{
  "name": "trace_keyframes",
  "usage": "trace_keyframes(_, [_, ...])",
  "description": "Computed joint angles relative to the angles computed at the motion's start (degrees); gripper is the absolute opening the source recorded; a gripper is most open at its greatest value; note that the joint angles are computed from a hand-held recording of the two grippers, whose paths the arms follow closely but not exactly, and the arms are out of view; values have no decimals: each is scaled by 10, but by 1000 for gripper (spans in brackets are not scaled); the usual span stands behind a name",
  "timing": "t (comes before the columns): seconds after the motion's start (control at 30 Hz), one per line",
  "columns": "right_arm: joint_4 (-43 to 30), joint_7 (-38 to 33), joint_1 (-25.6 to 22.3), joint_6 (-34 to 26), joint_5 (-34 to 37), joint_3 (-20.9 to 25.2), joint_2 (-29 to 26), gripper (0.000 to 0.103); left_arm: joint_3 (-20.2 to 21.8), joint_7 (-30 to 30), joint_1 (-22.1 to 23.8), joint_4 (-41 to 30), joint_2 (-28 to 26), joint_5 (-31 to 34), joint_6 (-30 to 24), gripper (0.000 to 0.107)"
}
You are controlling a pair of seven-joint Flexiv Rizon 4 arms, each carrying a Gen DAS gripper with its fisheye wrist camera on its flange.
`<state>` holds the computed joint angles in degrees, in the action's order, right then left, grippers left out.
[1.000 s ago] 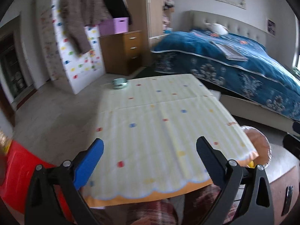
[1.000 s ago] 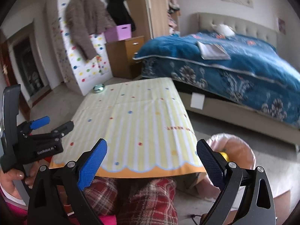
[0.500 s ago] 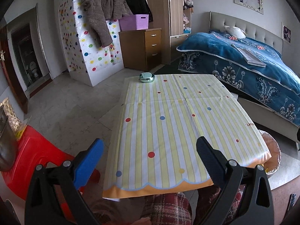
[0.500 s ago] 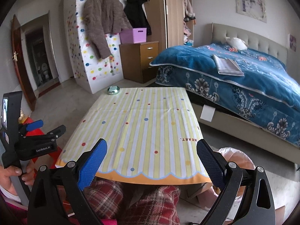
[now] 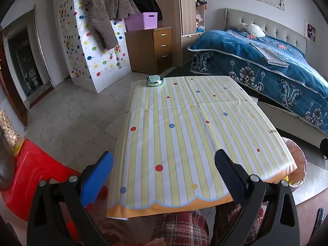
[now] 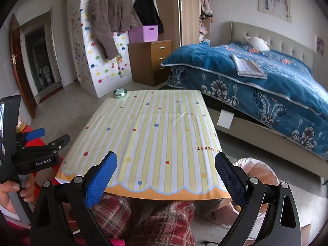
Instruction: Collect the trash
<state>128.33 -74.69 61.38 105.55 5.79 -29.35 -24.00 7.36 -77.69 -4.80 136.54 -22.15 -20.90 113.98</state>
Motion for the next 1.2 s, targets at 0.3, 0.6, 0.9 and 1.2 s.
trace_keyframes(0.3, [-1, 2, -10, 0, -3, 8, -4, 95, 6, 4, -12, -5, -8, -11, -4, 96])
trace_keyframes(0.6, [-2, 2, -11, -1, -3, 9, -4, 95, 5, 3, -9, -4, -7, -8, -3, 96])
trace_keyframes(0.9, [-2, 2, -10, 0, -3, 8, -4, 95, 6, 4, -14, -5, -9, -12, 1, 96])
trace_keyframes(1.2, [-2, 2, -14, 1, -4, 11, -4, 95, 6, 6, -15, -4, -8, -16, 1, 96])
